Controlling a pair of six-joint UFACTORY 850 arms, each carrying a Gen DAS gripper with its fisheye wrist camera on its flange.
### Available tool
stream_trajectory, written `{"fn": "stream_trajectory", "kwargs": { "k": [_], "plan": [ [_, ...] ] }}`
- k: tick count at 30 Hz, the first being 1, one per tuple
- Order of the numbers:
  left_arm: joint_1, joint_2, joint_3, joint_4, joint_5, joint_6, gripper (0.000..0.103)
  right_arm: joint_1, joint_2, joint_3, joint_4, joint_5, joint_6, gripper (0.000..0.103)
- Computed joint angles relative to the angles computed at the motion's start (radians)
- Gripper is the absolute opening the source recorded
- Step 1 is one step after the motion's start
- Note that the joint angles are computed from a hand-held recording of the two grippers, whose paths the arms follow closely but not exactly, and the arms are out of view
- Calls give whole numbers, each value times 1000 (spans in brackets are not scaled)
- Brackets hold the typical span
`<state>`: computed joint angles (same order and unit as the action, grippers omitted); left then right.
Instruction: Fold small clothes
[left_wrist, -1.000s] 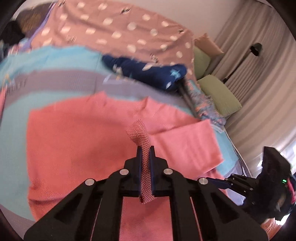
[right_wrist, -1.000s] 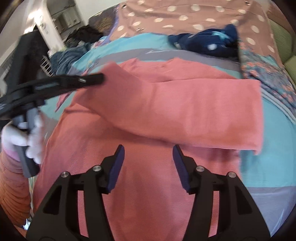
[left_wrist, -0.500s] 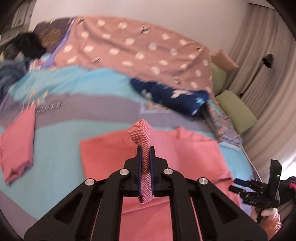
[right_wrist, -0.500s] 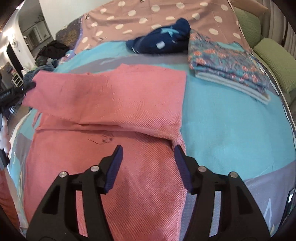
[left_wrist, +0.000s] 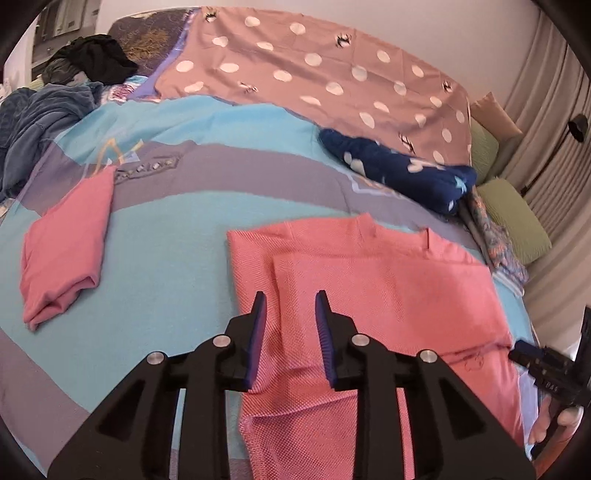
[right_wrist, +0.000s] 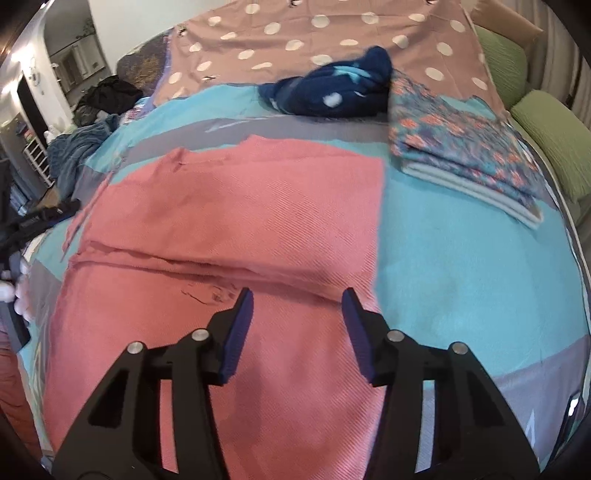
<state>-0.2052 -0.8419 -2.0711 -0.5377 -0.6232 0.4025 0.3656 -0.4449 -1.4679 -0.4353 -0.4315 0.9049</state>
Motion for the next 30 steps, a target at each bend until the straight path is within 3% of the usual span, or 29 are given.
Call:
{"fn": "stream_trajectory", "kwargs": {
  "k": [2,4,6,7,11,16,17,19,21,22,24,28,30],
  "plan": [
    [-11,-11,-3,50,-12,-18,34,-2,-19,-21,31,7,-33,49],
    [-34,-30,-6,195,-16,-89,37,-10,-76,-83,96,-93,-75,46],
    [-47,-3,62,247,62,-95,39,-31,-94,-76,162,-94,-106,41],
    [-44,8,84,218,80,-66,39,-35,-77,-51,165,-61,-102,40],
    [-12,33,97,51,33,18,39,-51,-29,-14,292,-15,-168,39],
    [-9,69,119,-154,43,177,40,-64,-47,-69,163,6,-64,40],
    [-16,68,116,-164,38,195,40,-74,-60,-81,216,20,-111,39],
    [-38,42,81,-59,18,129,41,-94,-118,-124,264,-49,-146,35],
    [-52,-9,32,66,-20,33,42,-96,-113,-90,216,-7,-122,35],
    [-54,-14,48,66,4,43,41,-94,-98,-57,172,43,-108,35],
    [-48,21,123,-34,74,161,42,-80,-88,-41,83,44,-56,35],
    [-42,64,181,-82,94,187,42,-74,-53,-1,110,63,-23,38],
    [-40,98,227,-100,103,209,42,-72,1,67,115,116,18,46]
  ]
}}
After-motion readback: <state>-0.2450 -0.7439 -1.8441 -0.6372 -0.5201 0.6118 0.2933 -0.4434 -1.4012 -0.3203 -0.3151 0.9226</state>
